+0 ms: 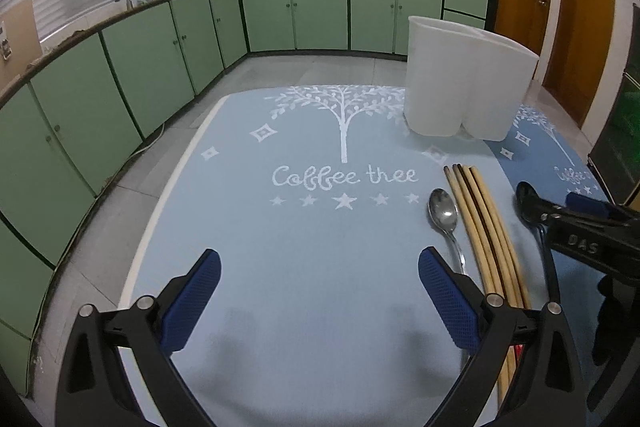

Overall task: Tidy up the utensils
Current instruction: 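Move the right gripper to the black spoon and close on its handle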

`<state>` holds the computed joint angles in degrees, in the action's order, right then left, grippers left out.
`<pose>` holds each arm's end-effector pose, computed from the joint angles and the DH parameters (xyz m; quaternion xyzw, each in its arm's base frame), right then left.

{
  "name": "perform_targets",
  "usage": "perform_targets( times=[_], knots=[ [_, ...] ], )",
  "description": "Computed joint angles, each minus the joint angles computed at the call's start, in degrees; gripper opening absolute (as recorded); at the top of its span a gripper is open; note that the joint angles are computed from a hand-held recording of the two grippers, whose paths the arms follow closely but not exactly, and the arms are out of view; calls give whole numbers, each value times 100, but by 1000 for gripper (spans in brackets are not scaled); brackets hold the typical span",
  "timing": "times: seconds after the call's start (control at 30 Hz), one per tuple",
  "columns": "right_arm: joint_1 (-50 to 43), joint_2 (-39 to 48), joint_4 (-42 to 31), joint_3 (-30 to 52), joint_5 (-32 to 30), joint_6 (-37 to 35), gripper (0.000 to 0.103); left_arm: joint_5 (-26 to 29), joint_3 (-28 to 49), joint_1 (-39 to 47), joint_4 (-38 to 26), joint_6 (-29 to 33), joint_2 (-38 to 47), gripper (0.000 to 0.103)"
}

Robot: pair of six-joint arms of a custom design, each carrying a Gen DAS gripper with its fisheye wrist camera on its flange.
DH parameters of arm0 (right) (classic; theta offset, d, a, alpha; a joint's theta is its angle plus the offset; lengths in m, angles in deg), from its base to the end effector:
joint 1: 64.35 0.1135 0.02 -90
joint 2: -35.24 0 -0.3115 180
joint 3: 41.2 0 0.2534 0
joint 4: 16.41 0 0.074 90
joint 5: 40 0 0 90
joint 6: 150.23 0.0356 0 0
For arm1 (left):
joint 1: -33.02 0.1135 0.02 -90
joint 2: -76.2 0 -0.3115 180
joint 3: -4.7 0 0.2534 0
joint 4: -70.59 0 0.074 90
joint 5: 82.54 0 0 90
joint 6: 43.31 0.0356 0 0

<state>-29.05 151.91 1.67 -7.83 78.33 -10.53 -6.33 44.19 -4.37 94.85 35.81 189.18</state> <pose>0.2004 0.1212 0.0446 0.1708 0.9330 -0.0357 0.3149 0.2312 -0.1660 0.0751 0.1727 0.9154 -0.0387 0.3616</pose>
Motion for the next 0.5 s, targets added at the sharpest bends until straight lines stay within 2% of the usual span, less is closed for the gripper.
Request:
perform_targets(
  times=[0.23,0.3,0.37,0.5],
  knots=[
    [-37,348,-85,299,-29,-5,58,92,235,3,-70,54,206,96],
    [1,368,1,312,-71,-44,42,91,312,-28,-98,62,280,96],
    [23,340,42,321,-146,-84,34,134,398,-60,-138,41,350,96],
    [-64,276,260,157,-274,-213,33,246,529,-169,-212,4,426,96]
  ],
)
